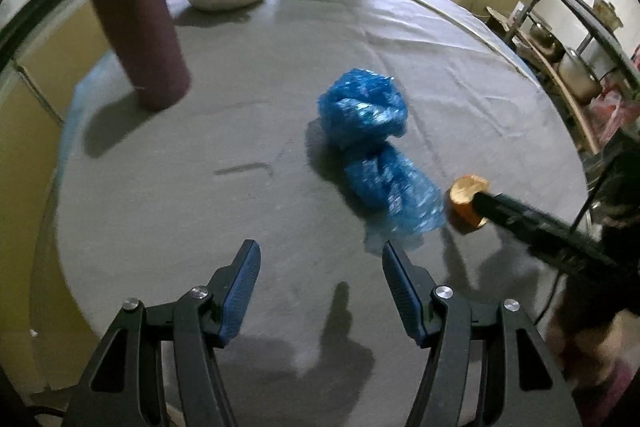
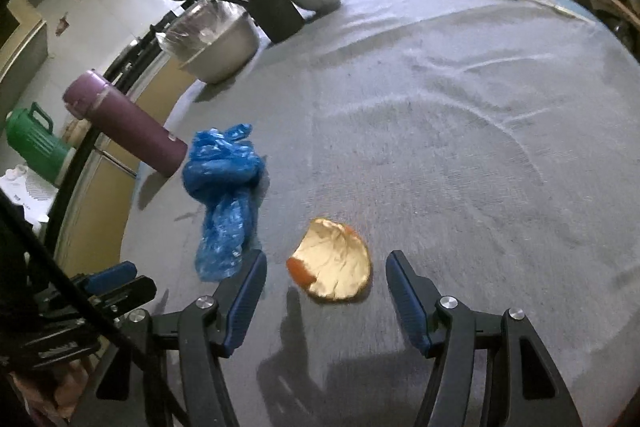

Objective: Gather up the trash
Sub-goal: 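Grasp the orange peel with the right tool while the left tool approaches the blue bag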

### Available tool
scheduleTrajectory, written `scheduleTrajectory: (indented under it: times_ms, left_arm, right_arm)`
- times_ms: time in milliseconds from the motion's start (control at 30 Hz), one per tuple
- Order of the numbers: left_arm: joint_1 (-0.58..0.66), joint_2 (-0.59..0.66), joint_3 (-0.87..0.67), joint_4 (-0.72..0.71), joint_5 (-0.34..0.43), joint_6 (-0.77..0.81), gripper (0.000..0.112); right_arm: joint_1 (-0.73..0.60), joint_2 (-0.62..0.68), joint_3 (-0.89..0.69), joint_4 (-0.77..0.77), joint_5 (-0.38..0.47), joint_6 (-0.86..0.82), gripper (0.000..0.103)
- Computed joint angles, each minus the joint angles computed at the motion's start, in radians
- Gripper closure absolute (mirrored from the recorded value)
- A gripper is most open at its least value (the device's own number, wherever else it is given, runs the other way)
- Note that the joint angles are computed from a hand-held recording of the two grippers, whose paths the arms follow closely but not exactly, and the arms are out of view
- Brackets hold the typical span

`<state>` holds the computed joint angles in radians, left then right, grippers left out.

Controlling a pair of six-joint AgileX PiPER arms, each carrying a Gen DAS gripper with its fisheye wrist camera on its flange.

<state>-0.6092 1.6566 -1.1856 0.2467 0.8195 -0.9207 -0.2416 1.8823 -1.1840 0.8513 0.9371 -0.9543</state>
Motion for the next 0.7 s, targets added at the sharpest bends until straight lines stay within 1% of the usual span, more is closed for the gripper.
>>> scheduleTrajectory:
  times_ms: [67,133,167,200,267,333,400,433,500,567,700]
  left_arm:
    - [0.024,0.026,-0.028,-0.056,-0.022,0.044,0.048]
    - [0.044,0.057,-0.064,-0.101,-0.026,0.072,0.048]
    - [0.05,0.072,-0.081,-0.117,-0.031,0.077,0.048]
    - [0.055,0.085,-0.094,-0.13,-0.041,0.085,0.048]
    - [0.059,0.113,-0.12,-0.149,-0.049,0.097,0.048]
    - [0.066,0.151,-0.152,-0.186,-0.054,0.117,0.048]
    - [0.074,0.19,-0.183,-0.231,-0.054,0.134,0.053]
    - [0.082,0.2,-0.191,-0.252,-0.052,0.144,0.058]
    - [0.087,0.222,-0.198,-0.297,-0.072,0.157,0.063]
    - [0.089,0.25,-0.211,-0.327,-0.081,0.158,0.077]
    - [0.076,0.258,-0.184,-0.342,-0.12,0.128,0.092]
  right_arm:
    - [0.008,0.005,0.011,0.01,-0.014,-0.021,0.037]
    - [0.014,-0.007,0.035,0.031,-0.039,-0.068,0.038]
    - [0.018,-0.013,0.046,0.037,-0.05,-0.087,0.041]
    - [0.023,-0.015,0.051,0.035,-0.055,-0.098,0.05]
    - [0.026,-0.021,0.063,0.043,-0.063,-0.124,0.062]
    - [0.026,-0.043,0.095,0.061,-0.091,-0.167,0.065]
    - [0.015,-0.06,0.12,0.075,-0.1,-0.2,0.067]
    - [-0.002,-0.066,0.13,0.08,-0.095,-0.212,0.068]
    - [-0.031,-0.076,0.147,0.087,-0.082,-0.228,0.068]
    - [-0.062,-0.089,0.163,0.09,-0.066,-0.246,0.068]
    - [-0.133,-0.119,0.192,0.092,-0.016,-0.281,0.068]
